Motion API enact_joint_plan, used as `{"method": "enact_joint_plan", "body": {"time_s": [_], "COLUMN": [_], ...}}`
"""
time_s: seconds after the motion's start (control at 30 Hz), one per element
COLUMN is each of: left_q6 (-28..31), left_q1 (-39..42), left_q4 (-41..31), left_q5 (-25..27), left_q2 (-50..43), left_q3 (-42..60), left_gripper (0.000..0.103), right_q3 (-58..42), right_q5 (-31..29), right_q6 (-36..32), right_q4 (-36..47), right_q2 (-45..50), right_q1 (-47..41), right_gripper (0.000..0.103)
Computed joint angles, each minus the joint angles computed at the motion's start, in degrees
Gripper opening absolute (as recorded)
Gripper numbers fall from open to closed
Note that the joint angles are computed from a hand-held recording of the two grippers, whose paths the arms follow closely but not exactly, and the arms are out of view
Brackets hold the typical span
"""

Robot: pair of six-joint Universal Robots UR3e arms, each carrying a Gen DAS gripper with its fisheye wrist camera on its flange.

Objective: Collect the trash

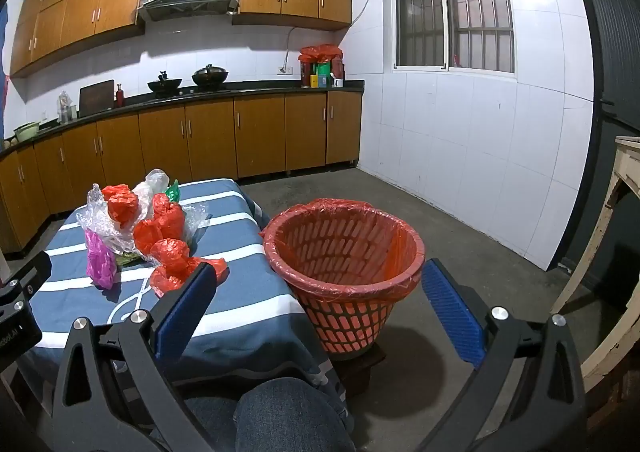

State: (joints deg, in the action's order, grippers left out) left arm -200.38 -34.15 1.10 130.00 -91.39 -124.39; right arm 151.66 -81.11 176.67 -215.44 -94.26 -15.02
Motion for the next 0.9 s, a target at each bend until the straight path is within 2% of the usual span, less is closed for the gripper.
{"method": "enact_joint_plan", "body": {"time_s": [0.9], "left_q6": [-0.20], "left_q1": [0.06], "left_q4": [-0.32], "left_q5": [-0.18], "left_q2": [0.14], "left_q3": [0.02], "left_gripper": [0.099], "right_q3": [0.04], "right_q5": [-0.06], "right_q6": [0.05], "right_q4": [-0.65], "right_q2": [0.52], "right_q1": [0.08], "right_gripper": [0.101]}}
